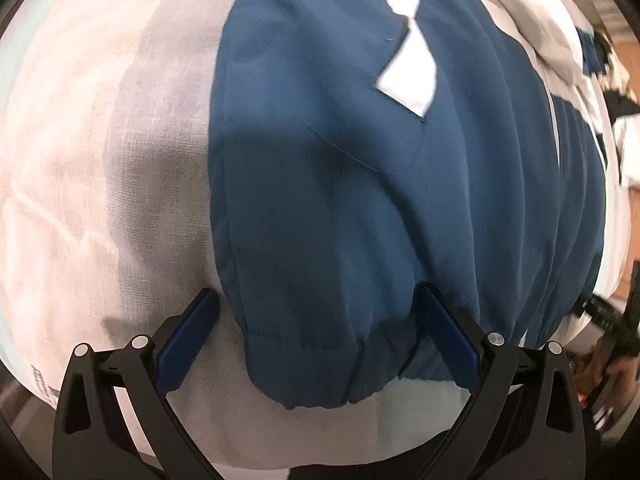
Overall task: Fold large clothes
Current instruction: 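Close both tools on the blue elastic hem of the jacket, then lift the hem with both tools and fold it over toward the hood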
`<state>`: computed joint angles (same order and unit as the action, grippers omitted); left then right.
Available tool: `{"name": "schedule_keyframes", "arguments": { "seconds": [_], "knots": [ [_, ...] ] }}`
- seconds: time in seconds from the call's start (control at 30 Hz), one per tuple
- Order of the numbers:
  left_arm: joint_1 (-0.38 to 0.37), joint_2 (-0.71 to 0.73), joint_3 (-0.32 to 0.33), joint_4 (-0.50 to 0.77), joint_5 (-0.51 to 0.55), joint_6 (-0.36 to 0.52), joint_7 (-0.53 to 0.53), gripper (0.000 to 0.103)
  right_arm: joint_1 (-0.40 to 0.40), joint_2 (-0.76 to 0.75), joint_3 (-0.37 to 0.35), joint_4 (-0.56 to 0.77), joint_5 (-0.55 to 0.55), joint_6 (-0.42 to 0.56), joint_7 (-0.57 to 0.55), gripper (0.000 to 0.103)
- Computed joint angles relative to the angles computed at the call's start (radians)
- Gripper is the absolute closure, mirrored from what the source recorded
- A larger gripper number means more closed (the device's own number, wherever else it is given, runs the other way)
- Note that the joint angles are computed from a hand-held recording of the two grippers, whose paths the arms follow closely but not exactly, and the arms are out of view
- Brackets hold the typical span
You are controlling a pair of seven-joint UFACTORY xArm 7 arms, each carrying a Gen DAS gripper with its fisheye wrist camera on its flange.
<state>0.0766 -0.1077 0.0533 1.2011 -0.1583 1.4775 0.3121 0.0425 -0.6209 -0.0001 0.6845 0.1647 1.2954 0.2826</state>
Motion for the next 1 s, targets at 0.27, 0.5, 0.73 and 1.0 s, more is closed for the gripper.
{"name": "schedule_keyframes", "arguments": {
  "seconds": [0.27, 0.5, 0.73, 1.0],
  "knots": [
    [0.011, 0.033, 0.009, 0.062, 0.001, 0.071, 0.020, 0.045, 0.006, 0.066, -0.005, 0.067, 0.010, 0.024, -0.010, 0.062],
    [-0.008, 0.049, -0.015, 0.138, -0.001, 0.136, 0.085, 0.085, -0.001, 0.140, -0.017, 0.168, 0.006, 0.067, -0.050, 0.084],
    [-0.034, 0.033, -0.028, 0.153, -0.013, 0.142, 0.073, 0.093, -0.033, 0.182, -0.047, 0.237, 0.059, 0.109, -0.043, 0.090],
    [-0.033, 0.018, -0.019, 0.187, -0.009, 0.166, 0.115, 0.094, -0.063, 0.207, -0.055, 0.277, 0.046, 0.127, -0.079, 0.091]
  ]
}}
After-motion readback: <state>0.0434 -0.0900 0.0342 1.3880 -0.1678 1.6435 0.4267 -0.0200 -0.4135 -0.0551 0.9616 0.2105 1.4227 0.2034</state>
